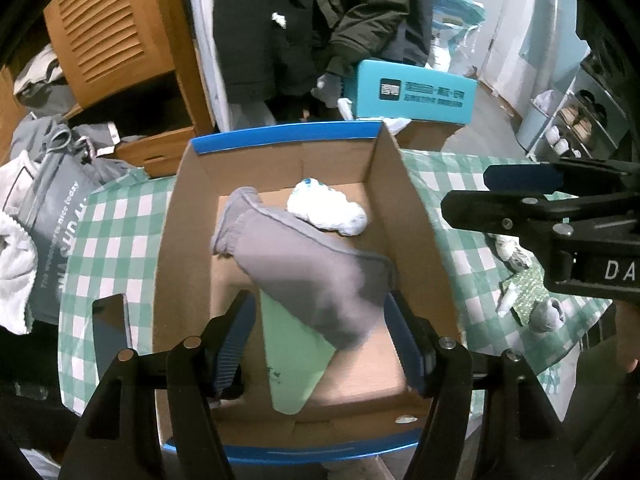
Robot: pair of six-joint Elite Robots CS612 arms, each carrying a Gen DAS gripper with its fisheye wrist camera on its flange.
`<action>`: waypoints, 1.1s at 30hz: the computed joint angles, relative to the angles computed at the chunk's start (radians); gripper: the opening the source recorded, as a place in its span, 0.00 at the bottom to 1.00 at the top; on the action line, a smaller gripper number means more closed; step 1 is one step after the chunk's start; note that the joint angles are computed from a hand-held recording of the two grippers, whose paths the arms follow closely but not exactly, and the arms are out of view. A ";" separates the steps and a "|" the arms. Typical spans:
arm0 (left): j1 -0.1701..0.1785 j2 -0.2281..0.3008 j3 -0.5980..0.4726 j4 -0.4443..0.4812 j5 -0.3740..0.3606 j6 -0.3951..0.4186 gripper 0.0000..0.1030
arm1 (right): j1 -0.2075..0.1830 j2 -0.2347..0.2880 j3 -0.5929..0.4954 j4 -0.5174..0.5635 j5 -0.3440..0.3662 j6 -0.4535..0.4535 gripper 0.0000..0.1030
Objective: Organize soft objects
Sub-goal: 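Withdraw both grippers from the box back toward the pile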
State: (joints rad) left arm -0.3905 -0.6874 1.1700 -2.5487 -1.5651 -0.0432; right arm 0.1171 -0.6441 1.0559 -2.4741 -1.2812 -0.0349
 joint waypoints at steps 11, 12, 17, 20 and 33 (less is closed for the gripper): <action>-0.032 -0.002 -0.006 0.023 -0.014 0.046 0.70 | -0.034 -0.057 0.114 -0.040 -0.012 0.012 0.63; -0.036 -0.001 -0.007 0.024 -0.011 0.054 0.70 | -0.037 -0.061 0.123 -0.045 -0.014 0.012 0.63; -0.051 0.002 -0.014 0.046 -0.013 0.076 0.70 | -0.055 -0.086 0.177 -0.072 -0.029 0.016 0.63; -0.060 0.004 -0.020 0.066 -0.029 0.083 0.70 | -0.064 -0.097 0.202 -0.085 -0.042 0.019 0.63; -0.111 0.027 -0.052 0.144 -0.056 0.145 0.70 | -0.116 -0.136 0.314 -0.123 -0.075 0.061 0.63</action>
